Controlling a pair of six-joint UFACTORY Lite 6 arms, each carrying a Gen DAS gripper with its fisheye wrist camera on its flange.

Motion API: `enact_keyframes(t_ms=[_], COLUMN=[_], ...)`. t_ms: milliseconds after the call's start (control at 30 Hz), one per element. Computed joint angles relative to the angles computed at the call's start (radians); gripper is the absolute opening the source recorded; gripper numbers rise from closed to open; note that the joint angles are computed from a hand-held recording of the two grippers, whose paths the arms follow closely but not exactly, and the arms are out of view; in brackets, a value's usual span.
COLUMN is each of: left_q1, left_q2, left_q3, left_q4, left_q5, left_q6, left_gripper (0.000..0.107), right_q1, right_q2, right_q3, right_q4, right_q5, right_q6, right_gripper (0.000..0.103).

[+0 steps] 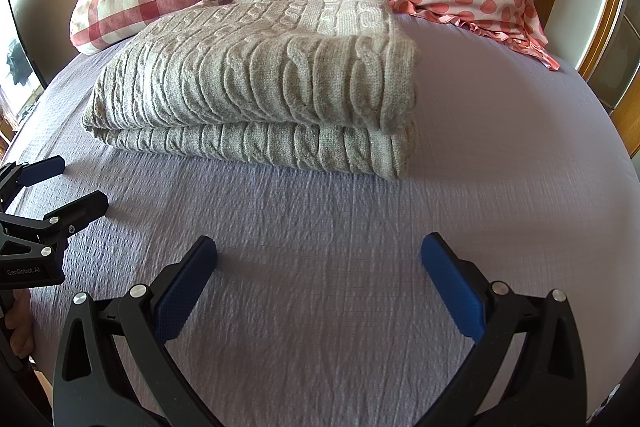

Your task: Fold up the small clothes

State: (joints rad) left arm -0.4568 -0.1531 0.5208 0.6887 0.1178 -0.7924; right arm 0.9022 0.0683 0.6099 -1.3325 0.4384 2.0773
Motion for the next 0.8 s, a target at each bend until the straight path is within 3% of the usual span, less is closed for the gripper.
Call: enact_keyframes(t_ms=[800], left_q1=[-0.003], left_q2=[0.001], left_q3=[0.0], left_q4=[0.017], left_q5=[0.0], left_q6=[-0.02], left_gripper=[0.101], right_q1=[0.001], right_q2=[0.0], right_q3=[-0.001], right_q4=[-0.001], right_q5=[0.001], right_q6=[0.003], right_gripper=[0.102])
